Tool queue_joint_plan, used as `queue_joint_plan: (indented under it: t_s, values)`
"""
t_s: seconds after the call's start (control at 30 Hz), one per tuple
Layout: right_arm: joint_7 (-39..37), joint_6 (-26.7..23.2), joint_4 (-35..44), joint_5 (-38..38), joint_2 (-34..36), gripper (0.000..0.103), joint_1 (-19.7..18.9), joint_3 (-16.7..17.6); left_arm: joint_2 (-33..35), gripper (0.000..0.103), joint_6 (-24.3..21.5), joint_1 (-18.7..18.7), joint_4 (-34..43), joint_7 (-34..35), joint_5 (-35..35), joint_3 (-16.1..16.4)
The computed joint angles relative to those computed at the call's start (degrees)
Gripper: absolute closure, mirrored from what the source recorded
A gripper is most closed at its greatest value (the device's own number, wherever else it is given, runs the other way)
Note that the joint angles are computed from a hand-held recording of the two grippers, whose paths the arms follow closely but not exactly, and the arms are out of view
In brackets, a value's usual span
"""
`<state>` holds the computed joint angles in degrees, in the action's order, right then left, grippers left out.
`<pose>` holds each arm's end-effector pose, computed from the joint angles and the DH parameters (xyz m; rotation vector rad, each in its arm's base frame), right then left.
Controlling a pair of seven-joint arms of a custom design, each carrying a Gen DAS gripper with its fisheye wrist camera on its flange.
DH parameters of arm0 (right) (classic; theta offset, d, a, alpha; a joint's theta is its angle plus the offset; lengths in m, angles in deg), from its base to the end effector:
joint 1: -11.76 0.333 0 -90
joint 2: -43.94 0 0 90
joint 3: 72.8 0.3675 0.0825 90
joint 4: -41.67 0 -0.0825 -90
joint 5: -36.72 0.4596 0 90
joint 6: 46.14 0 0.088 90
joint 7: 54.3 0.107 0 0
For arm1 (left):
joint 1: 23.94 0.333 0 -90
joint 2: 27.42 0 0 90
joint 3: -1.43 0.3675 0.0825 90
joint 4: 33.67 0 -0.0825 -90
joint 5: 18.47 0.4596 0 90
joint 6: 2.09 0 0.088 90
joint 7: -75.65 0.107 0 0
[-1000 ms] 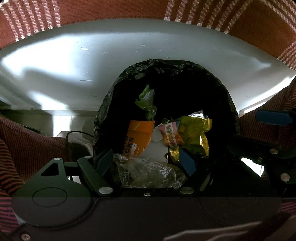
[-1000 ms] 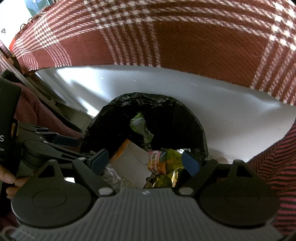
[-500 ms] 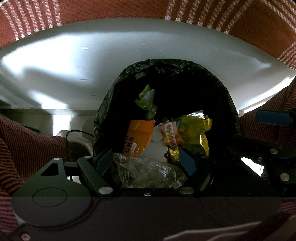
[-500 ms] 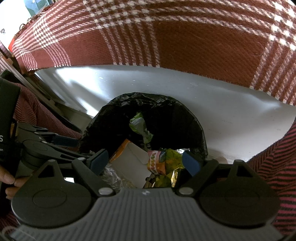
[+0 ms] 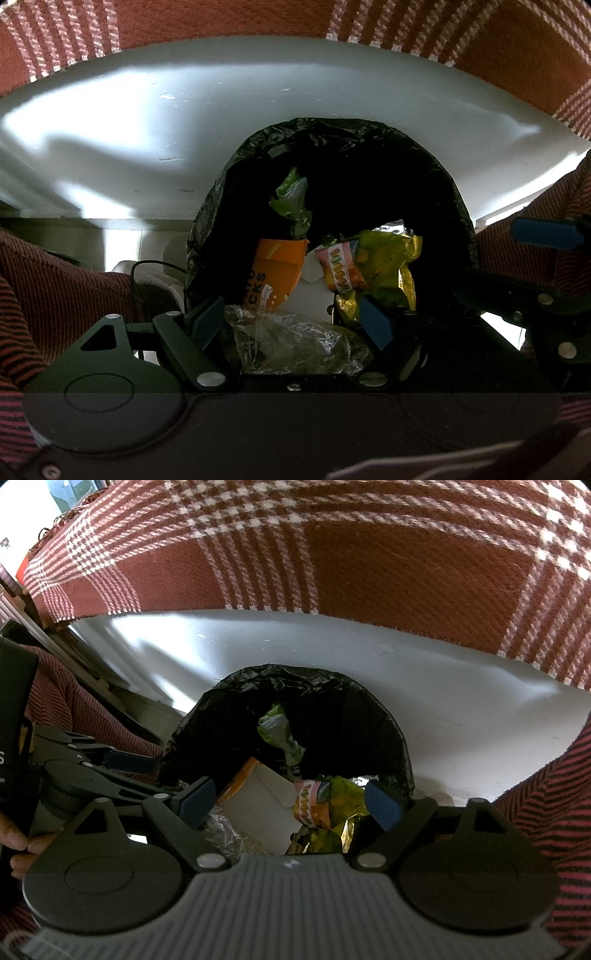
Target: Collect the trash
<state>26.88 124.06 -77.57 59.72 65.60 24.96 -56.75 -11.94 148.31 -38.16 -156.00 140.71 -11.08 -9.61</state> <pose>0.6205 0.3065 0.2925 -2.0300 1.5939 -0.0907 0.5937 -0.2805 0.2980 -2.0314 2.2407 -0.3102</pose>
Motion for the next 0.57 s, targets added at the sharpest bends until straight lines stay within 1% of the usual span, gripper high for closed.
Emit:
queue_joint_plan:
  t_s: [0.27, 0.43, 0.57]
  values:
    - [0.1, 0.0, 0.0, -0.1, 0.1, 0.01, 0.0, 0.0, 0.0, 0.022, 0.1, 0.0, 0.0, 0.1, -0.1, 0.0]
    - [0.2, 0.0, 0.0, -0.2, 0.1, 0.01, 0.0, 0.0, -0.4, 0.02, 1.6, 0.0, -0.6, 0.7, 0.0, -0.1]
    - [0.0, 0.6, -0.1, 0.0, 0.2, 0.01, -0.3, 0.3, -0.4, 0.02, 1.5, -0.2, -0.4, 0.2, 0.1, 0.1]
